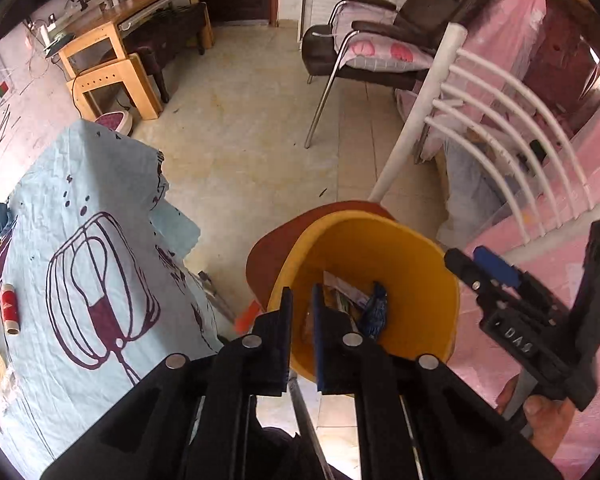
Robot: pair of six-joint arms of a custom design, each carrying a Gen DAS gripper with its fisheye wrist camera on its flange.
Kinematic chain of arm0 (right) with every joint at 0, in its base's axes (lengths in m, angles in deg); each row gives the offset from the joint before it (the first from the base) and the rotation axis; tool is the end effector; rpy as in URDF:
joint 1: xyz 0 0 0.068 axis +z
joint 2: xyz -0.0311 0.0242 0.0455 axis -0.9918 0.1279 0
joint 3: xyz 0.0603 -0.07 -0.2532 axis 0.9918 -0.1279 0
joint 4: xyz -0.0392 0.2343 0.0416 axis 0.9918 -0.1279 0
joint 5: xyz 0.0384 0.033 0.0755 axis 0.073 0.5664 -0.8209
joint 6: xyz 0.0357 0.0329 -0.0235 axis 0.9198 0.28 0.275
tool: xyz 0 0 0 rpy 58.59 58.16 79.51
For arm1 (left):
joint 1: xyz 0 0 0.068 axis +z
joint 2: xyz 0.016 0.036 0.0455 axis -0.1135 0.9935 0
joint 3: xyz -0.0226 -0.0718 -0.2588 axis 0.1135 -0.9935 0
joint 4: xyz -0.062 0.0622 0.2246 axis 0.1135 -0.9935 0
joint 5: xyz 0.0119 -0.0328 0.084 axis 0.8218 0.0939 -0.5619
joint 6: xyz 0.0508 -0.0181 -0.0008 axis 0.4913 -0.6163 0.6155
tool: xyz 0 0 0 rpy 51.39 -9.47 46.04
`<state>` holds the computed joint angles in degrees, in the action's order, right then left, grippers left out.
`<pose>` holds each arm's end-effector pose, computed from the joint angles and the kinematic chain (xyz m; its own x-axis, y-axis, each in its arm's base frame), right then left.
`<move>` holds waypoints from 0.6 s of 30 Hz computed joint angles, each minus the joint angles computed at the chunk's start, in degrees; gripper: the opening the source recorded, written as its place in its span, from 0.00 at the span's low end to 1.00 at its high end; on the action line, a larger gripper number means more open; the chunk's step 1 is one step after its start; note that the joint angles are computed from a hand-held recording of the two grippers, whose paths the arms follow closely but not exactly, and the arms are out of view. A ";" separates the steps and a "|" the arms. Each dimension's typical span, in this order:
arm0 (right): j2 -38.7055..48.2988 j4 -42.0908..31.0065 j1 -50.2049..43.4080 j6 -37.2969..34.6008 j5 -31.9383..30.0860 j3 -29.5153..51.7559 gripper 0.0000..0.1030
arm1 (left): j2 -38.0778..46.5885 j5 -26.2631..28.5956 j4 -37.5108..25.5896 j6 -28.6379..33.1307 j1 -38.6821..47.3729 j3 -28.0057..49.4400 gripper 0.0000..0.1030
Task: Collect trash
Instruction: 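Carry sheet and orange box to the bin and open both tools over it, then move both tools back toward the table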
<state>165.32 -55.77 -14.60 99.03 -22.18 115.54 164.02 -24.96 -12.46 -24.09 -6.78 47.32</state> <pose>0.1057 0.2028 0.1314 -0.6054 0.5660 -0.5595 0.4137 0.8244 0.3863 0.2342 -0.0113 0.2149 -0.7510 0.5305 -0.3931 0.6013 0.7955 -0.0753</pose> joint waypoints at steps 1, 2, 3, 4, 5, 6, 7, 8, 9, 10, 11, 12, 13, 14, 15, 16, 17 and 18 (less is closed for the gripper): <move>0.04 0.34 0.02 -0.59 -0.01 0.12 0.60 | -0.17 1.20 -1.12 1.41 1.35 0.77 0.05; 0.35 0.88 -0.12 -1.17 -0.07 0.36 0.60 | 0.26 2.42 -3.66 4.07 3.08 2.37 0.06; 0.54 1.21 -0.31 -1.62 -0.22 0.51 0.61 | 1.49 4.00 -6.40 6.48 5.26 4.40 0.06; 1.41 1.67 -0.67 -2.58 -0.64 1.26 0.69 | 2.27 5.13 -8.28 8.14 6.88 5.94 0.06; 2.22 2.06 -0.95 -3.54 -0.96 1.98 0.76 | 2.11 5.87 -8.91 9.73 8.62 6.43 0.06; 3.13 2.22 -1.08 -4.40 -1.07 2.99 0.78 | 1.82 6.45 -8.93 11.31 10.57 6.60 0.07; 4.18 2.75 -1.32 -5.75 -1.38 4.07 0.79 | 1.88 6.82 -9.01 12.33 12.47 6.78 0.09; 5.14 3.55 -1.63 -7.29 -1.93 5.09 0.79 | 2.50 7.43 -9.41 13.72 14.63 7.32 0.10; 5.82 5.01 -1.82 -8.60 -2.29 5.76 0.79 | 3.56 7.95 -9.78 15.71 17.36 8.33 0.13; 6.46 6.90 -1.86 -9.86 -2.56 6.11 0.79 | 4.52 7.67 -9.25 16.79 19.72 9.15 0.17; 7.25 8.26 -1.98 -11.28 -3.04 6.93 0.80 | 5.71 7.51 -8.78 17.27 21.68 10.22 0.21; 8.15 8.76 -2.15 -12.30 -3.44 8.08 0.81 | 7.74 7.58 -8.72 18.03 24.04 12.11 0.33; 9.17 9.66 -2.42 -13.60 -4.11 9.48 0.83 | 10.09 7.51 -8.74 18.87 26.54 14.50 0.51; 10.11 11.30 -2.79 -15.37 -5.08 10.60 0.84 | 12.62 7.62 -8.90 19.43 28.86 17.24 0.59; 11.08 12.51 -3.18 -17.32 -6.00 11.99 0.85 | 15.71 8.00 -9.41 19.80 31.43 20.94 0.68; 12.25 12.92 -3.50 -18.92 -6.61 13.86 0.88 | 18.29 8.18 -9.68 19.90 33.53 24.14 0.69; 13.53 12.74 -3.85 -20.18 -7.29 16.09 0.89 | 21.04 8.11 -9.92 19.87 35.63 27.80 0.70; 14.91 12.46 -4.18 -21.50 -8.15 18.54 0.90 | 23.79 7.94 -10.21 19.61 37.26 31.46 0.70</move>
<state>180.23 -43.31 -18.78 77.53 -30.33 134.08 187.80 -17.02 -22.67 -4.47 30.48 78.77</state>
